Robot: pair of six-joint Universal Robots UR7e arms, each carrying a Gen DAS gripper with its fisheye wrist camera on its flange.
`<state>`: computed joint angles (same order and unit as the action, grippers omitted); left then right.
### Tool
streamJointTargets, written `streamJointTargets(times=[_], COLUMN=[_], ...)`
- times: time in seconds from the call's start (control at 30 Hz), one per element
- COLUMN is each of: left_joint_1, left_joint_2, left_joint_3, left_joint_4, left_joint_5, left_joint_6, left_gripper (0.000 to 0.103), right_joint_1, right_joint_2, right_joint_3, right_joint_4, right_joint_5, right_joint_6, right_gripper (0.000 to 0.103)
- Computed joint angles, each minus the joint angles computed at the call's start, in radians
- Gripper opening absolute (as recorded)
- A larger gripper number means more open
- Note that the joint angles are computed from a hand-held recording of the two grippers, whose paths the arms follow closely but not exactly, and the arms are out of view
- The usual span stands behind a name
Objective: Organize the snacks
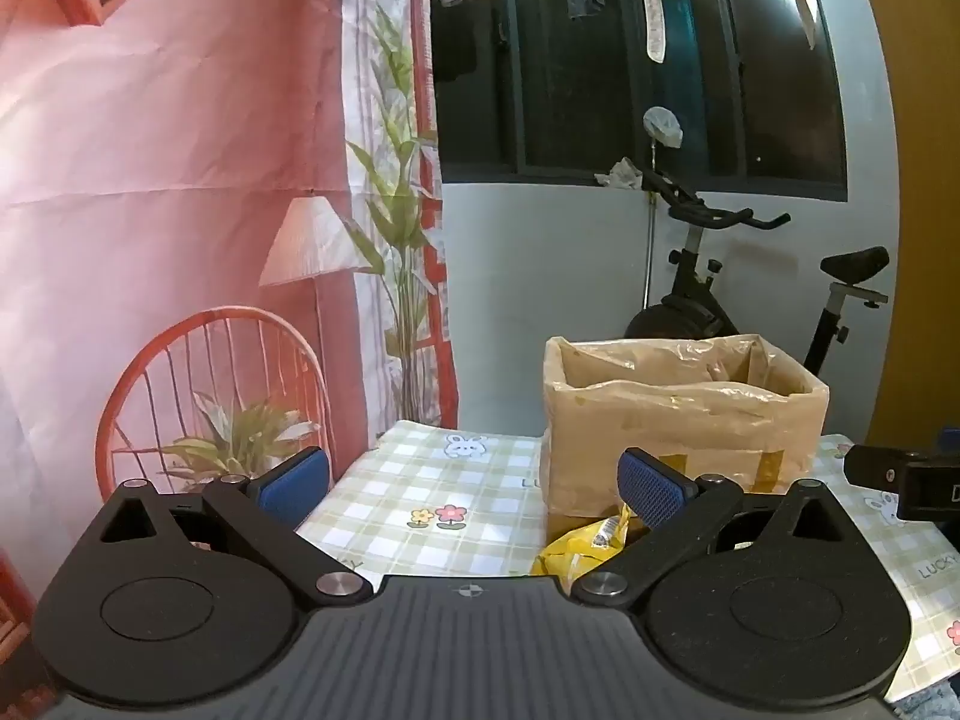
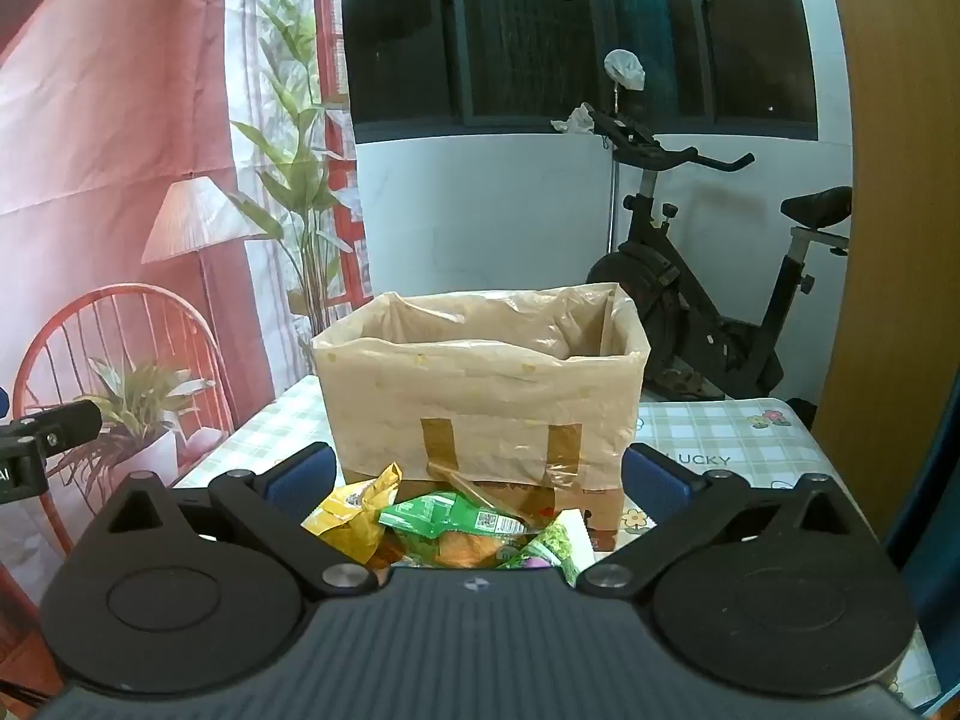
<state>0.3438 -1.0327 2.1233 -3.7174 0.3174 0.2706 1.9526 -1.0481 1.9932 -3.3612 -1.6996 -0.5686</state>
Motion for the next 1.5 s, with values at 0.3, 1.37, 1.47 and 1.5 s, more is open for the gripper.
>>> streamJointTargets(times=[0.3,1.37,1.47,1.5], left_joint_1=[0.013,0.009,0.008,0.008], left_joint_2=[-0.005,-0.002,-0.002,-0.002], left_joint_3=[0.002,-0.001,0.001,0.001], left_joint_4=[-0.021,-0.021,-0.023,-0.023], left_joint_5=[0.002,0.003,0.003,0.003], left_joint_6=[-0.002,0.005,0.003,0.003], left_gripper=[0.103,0.103,0.103,0.103], right_joint_1=[0.001,-0.003,-0.004,-0.004], right_joint_2=[0.0,0.005,0.004,0.004], right_joint_3=[-0.001,0.0,0.0,0.0], right_joint_4=[0.002,-0.006,-0.005,-0.005], right_joint_5=[-0.003,0.0,0.002,0.002], right_joint_6=[-0.001,-0.004,-0.005,-0.005], right_gripper=[0.103,0.103,0.103,0.103])
